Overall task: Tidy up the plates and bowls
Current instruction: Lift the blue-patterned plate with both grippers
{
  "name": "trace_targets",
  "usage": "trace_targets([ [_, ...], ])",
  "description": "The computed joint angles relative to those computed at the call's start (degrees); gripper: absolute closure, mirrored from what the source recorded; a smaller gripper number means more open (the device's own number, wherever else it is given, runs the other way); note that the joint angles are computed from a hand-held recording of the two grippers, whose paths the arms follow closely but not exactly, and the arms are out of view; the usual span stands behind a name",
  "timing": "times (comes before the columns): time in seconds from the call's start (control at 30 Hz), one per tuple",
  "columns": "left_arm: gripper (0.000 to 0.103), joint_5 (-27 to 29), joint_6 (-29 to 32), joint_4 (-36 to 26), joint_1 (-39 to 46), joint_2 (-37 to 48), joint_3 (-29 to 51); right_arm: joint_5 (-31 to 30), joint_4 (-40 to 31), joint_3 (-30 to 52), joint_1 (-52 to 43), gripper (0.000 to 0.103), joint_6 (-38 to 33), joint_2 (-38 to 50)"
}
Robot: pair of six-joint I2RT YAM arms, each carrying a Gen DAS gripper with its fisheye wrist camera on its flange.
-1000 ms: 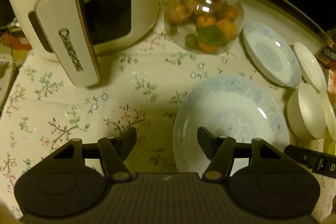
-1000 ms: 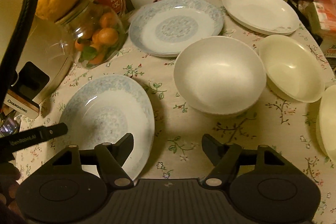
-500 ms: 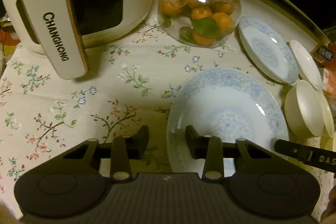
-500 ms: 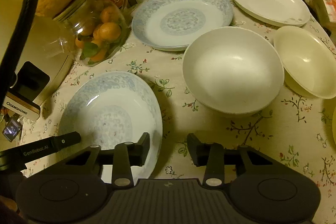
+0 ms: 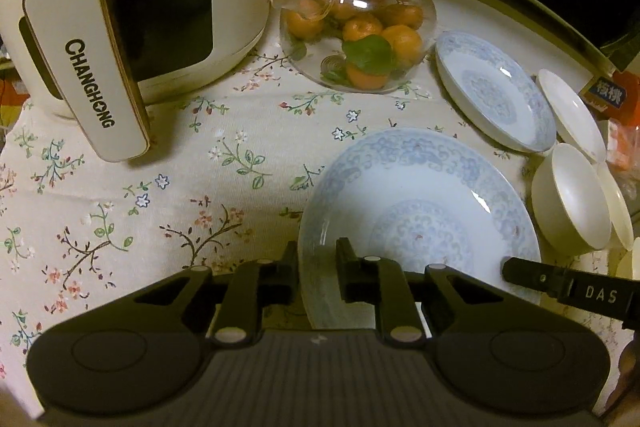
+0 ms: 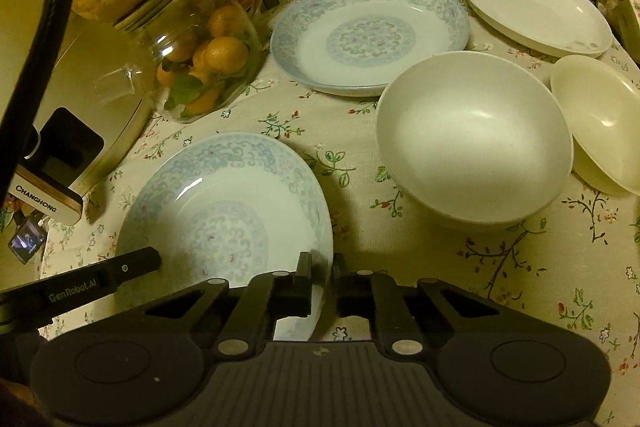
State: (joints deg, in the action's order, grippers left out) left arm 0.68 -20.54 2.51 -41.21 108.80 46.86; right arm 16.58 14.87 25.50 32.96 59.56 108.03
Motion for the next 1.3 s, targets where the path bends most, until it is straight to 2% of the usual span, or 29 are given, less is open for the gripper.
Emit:
trace_targets([
  [0.37, 0.091, -3.84, 1.11, -2.69, -2.02, -2.41, -0.86, 0.44, 1.04, -1.27, 0.56, 0.095, 0.20, -1.56],
  [0.6, 0.091, -4.75, 1.34, -4.26, -2.15, -6.85, -3.97, 0.40, -1.59, -1.69, 2.26, 0.094, 0.63, -3.99],
  [1.0, 0.091, -6.59, 0.37, -5.76, -1.91, -17.52, -13.80, 2.30, -7.99, 0.73, 12.10, 0.093, 5.93, -5.24],
  [1.3, 0.091, -7.40, 0.46, -4.50, -1.85, -20.91, -18.32, 3.44, -11.48, 3.57, 17.98, 0.093, 9.90, -3.75],
])
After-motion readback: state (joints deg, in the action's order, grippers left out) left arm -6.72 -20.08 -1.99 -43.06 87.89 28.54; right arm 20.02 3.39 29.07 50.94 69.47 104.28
